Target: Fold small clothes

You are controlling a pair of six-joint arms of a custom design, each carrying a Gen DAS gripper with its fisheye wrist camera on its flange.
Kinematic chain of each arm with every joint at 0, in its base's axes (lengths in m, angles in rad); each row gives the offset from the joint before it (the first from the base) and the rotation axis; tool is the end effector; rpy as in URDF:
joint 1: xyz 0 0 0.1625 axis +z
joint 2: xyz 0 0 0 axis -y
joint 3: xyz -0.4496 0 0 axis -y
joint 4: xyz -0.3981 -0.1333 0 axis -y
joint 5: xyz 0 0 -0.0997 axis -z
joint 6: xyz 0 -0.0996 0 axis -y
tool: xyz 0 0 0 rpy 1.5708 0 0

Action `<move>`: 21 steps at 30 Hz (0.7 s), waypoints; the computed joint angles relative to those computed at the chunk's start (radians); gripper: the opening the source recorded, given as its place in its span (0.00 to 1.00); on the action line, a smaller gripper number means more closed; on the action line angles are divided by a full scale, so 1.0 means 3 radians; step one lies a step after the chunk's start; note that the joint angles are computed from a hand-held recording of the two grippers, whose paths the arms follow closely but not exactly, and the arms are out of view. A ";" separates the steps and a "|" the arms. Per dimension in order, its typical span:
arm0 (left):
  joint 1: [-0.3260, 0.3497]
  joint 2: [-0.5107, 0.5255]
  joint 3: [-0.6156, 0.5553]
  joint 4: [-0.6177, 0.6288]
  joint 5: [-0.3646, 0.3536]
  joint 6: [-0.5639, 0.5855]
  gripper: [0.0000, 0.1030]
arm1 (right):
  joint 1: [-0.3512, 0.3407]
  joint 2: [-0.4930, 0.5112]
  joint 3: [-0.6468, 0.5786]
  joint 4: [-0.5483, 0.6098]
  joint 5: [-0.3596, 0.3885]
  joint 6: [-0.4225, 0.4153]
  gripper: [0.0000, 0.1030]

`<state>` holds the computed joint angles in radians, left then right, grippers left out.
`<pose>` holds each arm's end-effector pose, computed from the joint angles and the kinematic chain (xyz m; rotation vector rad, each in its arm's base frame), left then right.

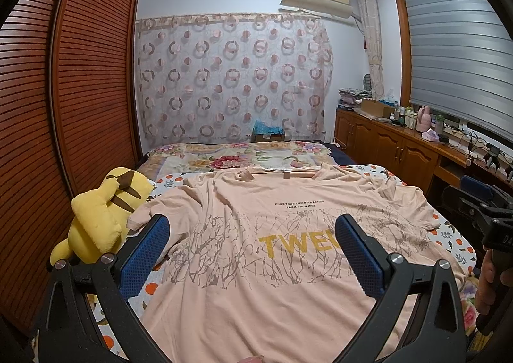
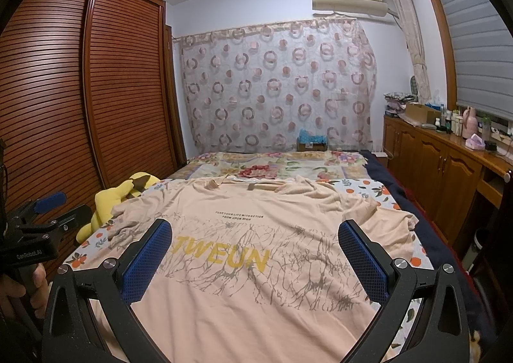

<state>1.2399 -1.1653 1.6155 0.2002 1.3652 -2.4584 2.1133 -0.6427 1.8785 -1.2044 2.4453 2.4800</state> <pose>-0.0344 -0.5729 0.2640 1.1177 2.2791 -1.1914 0.3334 -0.4429 -0.0457 0.3266 -1.8290 1.5901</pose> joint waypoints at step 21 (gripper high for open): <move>-0.0018 -0.0023 0.0043 0.0039 -0.0067 -0.0035 1.00 | -0.0015 0.0021 -0.0030 0.0146 -0.0025 0.0053 1.00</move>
<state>1.2344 -1.1721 1.6283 0.2120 1.3451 -2.4689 2.1087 -0.6363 1.8693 -1.1605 2.4378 2.4959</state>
